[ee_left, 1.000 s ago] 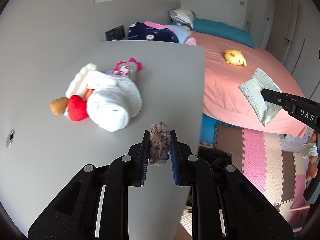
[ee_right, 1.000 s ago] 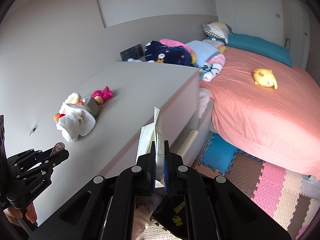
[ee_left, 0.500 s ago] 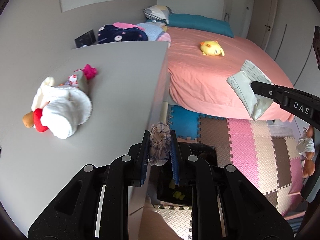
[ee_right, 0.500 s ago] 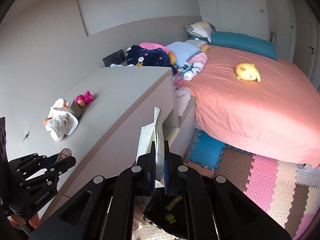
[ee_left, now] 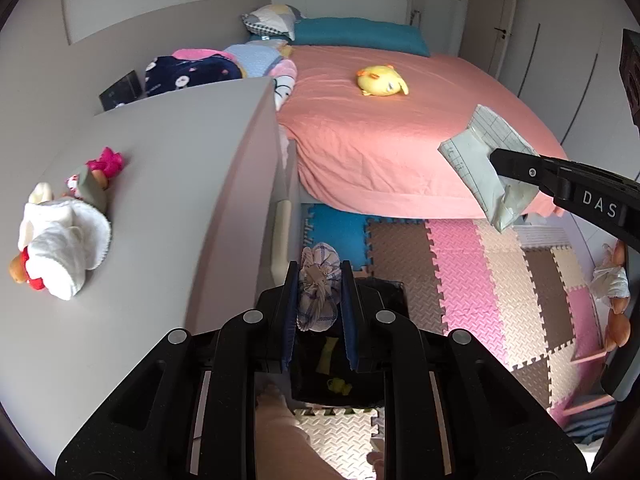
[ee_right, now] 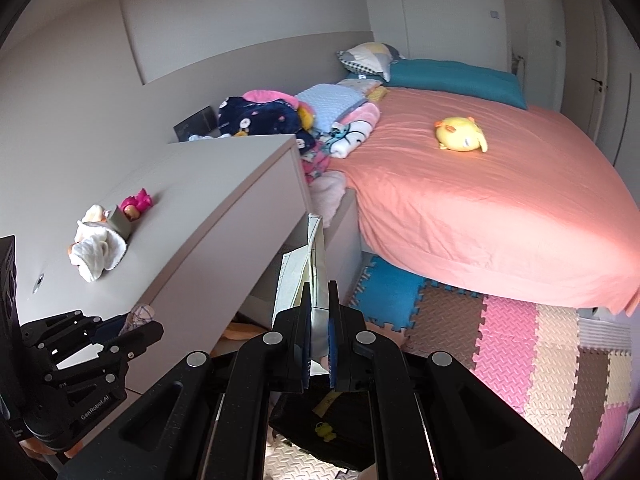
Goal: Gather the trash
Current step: 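Carry the plaid ball and tissue packet down over the black bin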
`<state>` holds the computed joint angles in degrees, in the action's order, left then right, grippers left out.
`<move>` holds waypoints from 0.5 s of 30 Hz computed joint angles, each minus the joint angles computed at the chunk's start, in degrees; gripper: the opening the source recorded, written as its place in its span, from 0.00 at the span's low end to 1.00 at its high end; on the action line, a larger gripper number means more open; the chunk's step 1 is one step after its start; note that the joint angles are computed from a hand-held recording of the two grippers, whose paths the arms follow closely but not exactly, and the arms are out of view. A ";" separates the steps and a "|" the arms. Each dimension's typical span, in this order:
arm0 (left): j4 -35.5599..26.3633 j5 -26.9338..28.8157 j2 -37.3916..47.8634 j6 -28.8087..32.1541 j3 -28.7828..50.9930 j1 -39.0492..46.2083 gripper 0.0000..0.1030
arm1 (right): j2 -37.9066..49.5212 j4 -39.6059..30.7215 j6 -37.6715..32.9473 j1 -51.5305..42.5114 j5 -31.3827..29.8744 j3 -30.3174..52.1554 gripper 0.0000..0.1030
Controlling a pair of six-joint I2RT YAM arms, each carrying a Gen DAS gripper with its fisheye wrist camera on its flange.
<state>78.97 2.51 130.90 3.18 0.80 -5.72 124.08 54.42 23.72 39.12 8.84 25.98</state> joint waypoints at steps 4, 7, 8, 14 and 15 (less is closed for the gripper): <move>-3.10 -0.81 -0.34 -1.62 2.01 -3.88 0.19 | 0.30 1.33 0.04 -1.62 -0.05 -1.33 0.06; -5.11 -1.12 -0.30 -2.51 3.43 -6.16 0.19 | 1.03 2.31 0.06 -2.92 -0.13 -2.07 0.06; -5.49 -1.21 -0.09 -2.71 3.78 -6.84 0.19 | 1.30 2.44 0.07 -3.27 -0.20 -2.09 0.06; -8.53 -1.59 0.67 -3.40 6.39 -9.41 0.19 | 3.36 2.70 0.01 -5.07 -0.98 -1.34 0.06; -8.79 -1.47 1.02 -3.42 6.77 -9.48 0.19 | 3.73 2.45 -0.05 -5.16 -1.09 -0.93 0.06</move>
<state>70.17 1.04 131.92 -0.24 7.57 -15.20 127.81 56.86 23.67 33.96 7.75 25.05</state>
